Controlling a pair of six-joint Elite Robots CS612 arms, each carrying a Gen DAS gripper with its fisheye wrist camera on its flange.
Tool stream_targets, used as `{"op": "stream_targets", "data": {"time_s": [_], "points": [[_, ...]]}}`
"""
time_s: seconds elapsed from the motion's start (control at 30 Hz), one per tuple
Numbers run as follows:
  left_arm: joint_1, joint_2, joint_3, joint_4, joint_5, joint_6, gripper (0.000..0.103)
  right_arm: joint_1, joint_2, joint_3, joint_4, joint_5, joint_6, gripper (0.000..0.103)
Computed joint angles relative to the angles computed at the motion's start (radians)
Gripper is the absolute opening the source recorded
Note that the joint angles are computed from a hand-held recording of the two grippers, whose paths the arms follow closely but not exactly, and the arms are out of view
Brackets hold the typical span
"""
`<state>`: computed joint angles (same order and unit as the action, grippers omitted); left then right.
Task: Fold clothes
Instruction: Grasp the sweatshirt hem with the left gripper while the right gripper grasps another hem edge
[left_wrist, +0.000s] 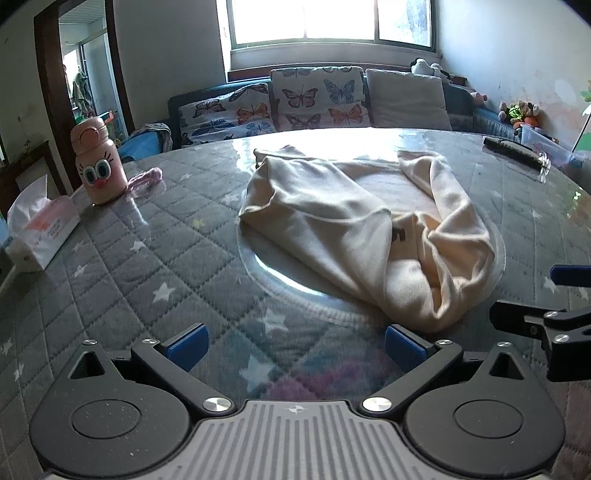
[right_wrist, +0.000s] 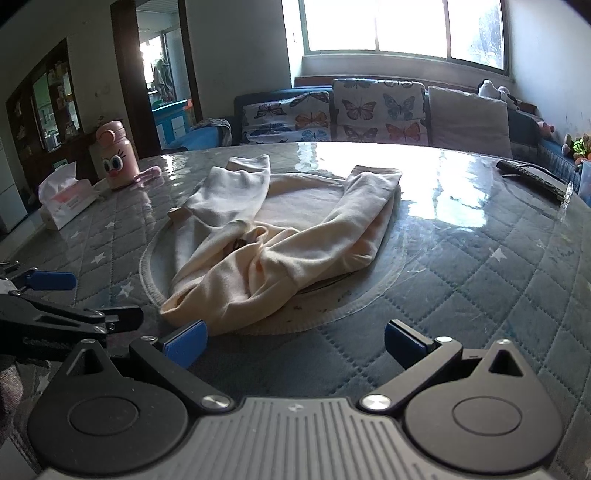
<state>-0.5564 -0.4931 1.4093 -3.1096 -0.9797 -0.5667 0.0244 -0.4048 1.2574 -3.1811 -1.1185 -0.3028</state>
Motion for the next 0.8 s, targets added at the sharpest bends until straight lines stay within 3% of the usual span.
{"op": "stream_targets", "data": {"time_s": [0.3, 0.63, 0.8], "points": [[0.013, 0.022, -0.069, -0.029, -0.016, 0.099, 0.101, -0.005, 0.029, -0.109, 0.085, -0.023, 0.016, 0.102], [0.034, 0.076, -0.192, -0.029, -0.094, 0.232, 0.070, -0.016, 0.093, -0.284, 0.188, -0.054, 0.095, 0.089], [0.047, 0.110, -0.262, 0.026, -0.145, 0.272, 0.052, -0.018, 0.137, -0.385, 0.243, -0.043, 0.119, 0.082]]}}
